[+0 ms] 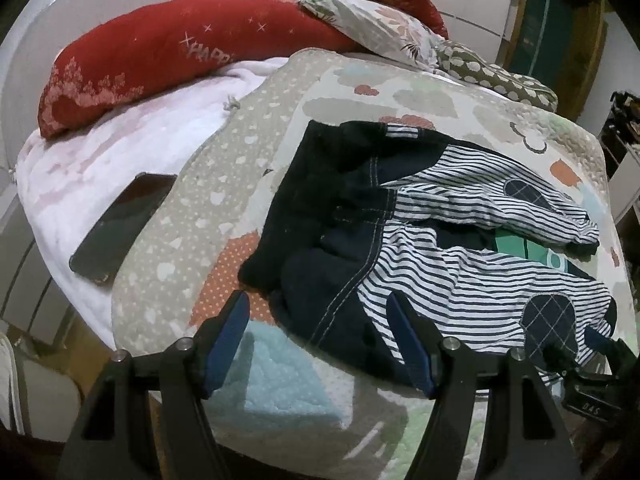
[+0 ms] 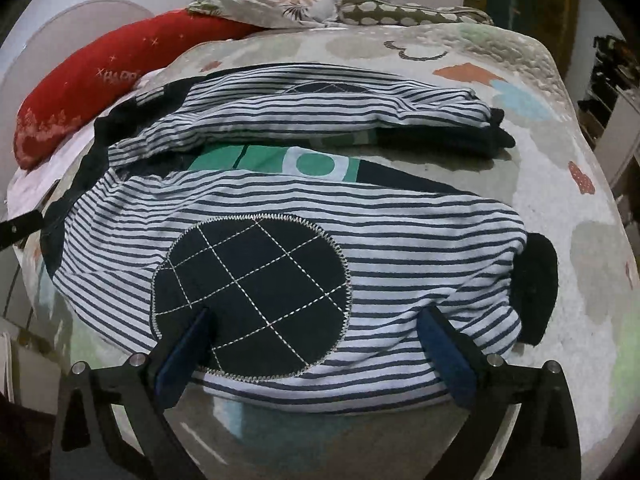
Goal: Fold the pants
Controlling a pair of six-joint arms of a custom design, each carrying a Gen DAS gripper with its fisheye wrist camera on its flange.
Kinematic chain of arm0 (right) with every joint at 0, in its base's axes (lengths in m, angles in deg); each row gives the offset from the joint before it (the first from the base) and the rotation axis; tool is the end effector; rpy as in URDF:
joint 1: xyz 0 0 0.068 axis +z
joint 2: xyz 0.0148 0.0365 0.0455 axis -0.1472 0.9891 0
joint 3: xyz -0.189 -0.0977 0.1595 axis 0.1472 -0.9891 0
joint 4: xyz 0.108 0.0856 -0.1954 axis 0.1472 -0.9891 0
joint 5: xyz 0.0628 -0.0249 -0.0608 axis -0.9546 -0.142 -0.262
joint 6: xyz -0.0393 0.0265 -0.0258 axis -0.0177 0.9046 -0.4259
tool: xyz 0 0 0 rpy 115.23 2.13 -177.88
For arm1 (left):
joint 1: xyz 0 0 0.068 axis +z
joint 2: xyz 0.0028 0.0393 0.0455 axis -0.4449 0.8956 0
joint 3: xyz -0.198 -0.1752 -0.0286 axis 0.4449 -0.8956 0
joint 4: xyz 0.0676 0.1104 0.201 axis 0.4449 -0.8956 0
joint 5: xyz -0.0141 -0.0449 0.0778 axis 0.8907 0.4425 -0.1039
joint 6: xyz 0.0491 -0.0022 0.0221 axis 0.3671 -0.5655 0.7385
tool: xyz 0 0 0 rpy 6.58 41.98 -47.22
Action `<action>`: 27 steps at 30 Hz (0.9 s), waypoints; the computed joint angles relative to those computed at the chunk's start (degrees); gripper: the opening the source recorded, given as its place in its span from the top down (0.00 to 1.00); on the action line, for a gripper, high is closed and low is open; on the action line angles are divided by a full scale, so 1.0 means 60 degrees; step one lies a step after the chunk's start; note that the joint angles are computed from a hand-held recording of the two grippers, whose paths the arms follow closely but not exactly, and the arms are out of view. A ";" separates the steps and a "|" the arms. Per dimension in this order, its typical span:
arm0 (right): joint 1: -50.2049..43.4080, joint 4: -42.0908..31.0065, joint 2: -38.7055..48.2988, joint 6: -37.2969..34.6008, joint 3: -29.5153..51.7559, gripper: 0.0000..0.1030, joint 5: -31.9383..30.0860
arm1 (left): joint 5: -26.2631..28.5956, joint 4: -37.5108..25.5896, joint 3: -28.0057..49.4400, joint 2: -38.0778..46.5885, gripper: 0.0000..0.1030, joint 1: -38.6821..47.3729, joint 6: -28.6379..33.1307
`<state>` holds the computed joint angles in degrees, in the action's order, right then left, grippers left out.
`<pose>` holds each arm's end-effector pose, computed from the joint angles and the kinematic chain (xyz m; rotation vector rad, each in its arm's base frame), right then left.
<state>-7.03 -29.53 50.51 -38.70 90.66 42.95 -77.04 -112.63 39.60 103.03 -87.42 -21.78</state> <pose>0.2786 0.0197 0.2013 -0.6867 2.5202 0.3528 0.1511 -0.2305 0.2574 -0.7437 2.4317 0.2062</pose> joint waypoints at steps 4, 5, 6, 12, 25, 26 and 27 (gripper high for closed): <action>-0.0072 -0.0268 0.0146 -0.1036 0.0155 0.01 -0.0051 | -0.0138 -0.0379 0.0100 -0.0093 0.32 -0.0100 -0.0149; -0.0070 -0.0330 0.0161 -0.1203 0.0171 0.01 -0.0051 | -0.0188 -0.0483 0.0107 -0.0113 0.32 -0.0130 -0.0194; -0.0119 -0.0442 0.0179 -0.1278 0.0223 0.01 -0.0108 | -0.0232 -0.0555 0.0097 -0.0131 0.31 -0.0152 -0.0231; 0.0422 -0.0407 0.0137 -0.0948 0.0270 0.00 0.0766 | -0.0500 -0.0652 -0.0161 -0.0289 0.31 -0.0148 -0.0091; 0.0368 -0.0061 -0.0104 -0.0785 -0.0037 0.01 0.0698 | -0.0605 -0.1466 0.0653 0.0239 0.31 -0.0429 -0.0213; 0.0370 -0.0092 -0.0202 -0.0715 -0.0049 0.03 0.0727 | -0.0583 -0.1497 0.0759 0.0325 0.31 -0.0429 -0.0149; 0.0334 -0.0127 -0.0342 -0.0668 -0.0059 0.06 0.0695 | -0.0565 -0.1536 0.0875 0.0413 0.31 -0.0413 -0.0073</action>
